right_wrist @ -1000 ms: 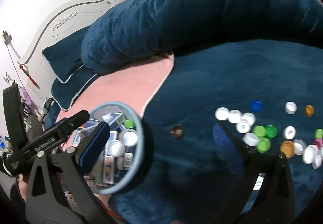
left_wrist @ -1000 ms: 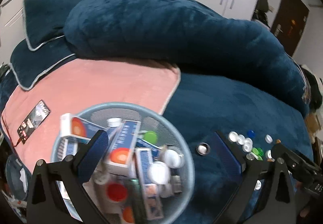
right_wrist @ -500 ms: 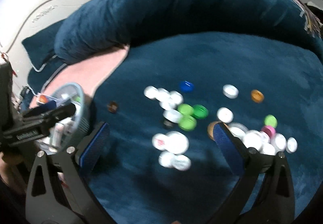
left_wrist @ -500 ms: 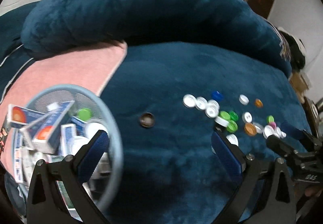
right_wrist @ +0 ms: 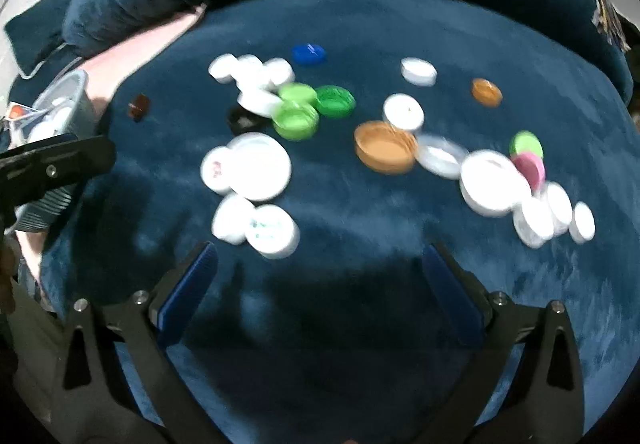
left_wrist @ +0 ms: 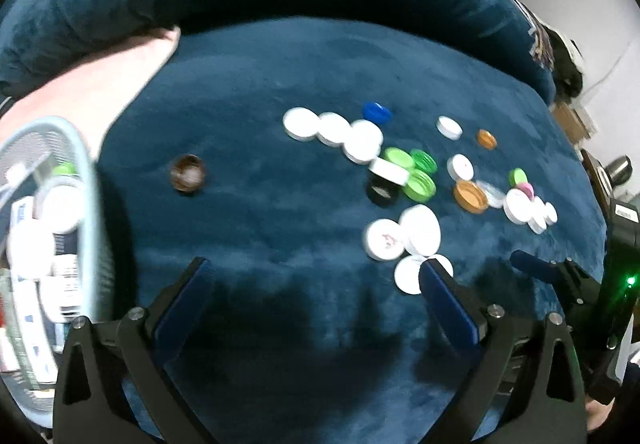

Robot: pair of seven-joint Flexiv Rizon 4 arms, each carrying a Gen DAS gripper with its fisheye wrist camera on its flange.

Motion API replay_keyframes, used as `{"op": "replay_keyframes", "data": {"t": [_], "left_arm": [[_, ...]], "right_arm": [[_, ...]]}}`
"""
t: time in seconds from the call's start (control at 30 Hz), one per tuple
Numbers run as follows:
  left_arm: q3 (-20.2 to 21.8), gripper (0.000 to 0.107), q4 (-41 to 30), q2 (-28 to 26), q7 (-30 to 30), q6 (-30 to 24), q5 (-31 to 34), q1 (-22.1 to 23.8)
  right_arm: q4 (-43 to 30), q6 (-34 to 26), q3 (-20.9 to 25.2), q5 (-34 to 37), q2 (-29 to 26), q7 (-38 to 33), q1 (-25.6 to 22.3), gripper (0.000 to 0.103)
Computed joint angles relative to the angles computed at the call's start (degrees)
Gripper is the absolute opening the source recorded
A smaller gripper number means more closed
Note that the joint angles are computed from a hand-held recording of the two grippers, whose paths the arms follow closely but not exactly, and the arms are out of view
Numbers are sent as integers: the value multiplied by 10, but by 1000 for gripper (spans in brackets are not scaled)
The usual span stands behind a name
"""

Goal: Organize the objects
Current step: 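Move both open tools back over the scattered caps, then grasp the white cap with green writing using the right tool while the left grasps a white cap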

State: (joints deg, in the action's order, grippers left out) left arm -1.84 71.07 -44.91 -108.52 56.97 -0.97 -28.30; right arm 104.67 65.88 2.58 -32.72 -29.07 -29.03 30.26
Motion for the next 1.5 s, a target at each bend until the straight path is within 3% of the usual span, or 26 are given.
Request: {"op": "replay_keyframes", "data": {"t": [0.3, 0.4, 0.5, 0.7, 1.07, 1.27, 1.33, 1.37, 1.5], "left_arm": [[-37, 98, -68, -62, 48, -28, -42, -5], [-22, 98, -101, -84, 37, -60, -40, -19], [18, 98, -119, -93, -15, -97, -14, -40], [46, 98, -98, -72, -85, -101, 44, -52], [28, 98, -33, -37, -110, -64, 56, -23], [20, 94, -9, -27, -95, -41, 54, -14], [15, 89, -5, -27, -82, -33, 50, -11], [13, 88, -3, -27, -77, -29, 48, -10], [-12, 78, 12, -25, -43, 1, 21, 4]], "right_arm": [[54, 7, 3, 7, 25, 18, -7, 103], [70, 20, -2, -8, 32, 28, -6, 103], [73, 23, -4, -20, 33, 30, -5, 103], [74, 34, -14, -47, 34, 47, -2, 103], [19, 43, -26, -92, -10, 14, 13, 100], [-18, 26, -17, -67, -39, -37, 13, 71], [-19, 29, -17, -60, -39, -44, 14, 52], [-18, 30, -20, -59, -38, -44, 16, 34], [-6, 42, -33, -61, -28, -22, 24, 31]]}}
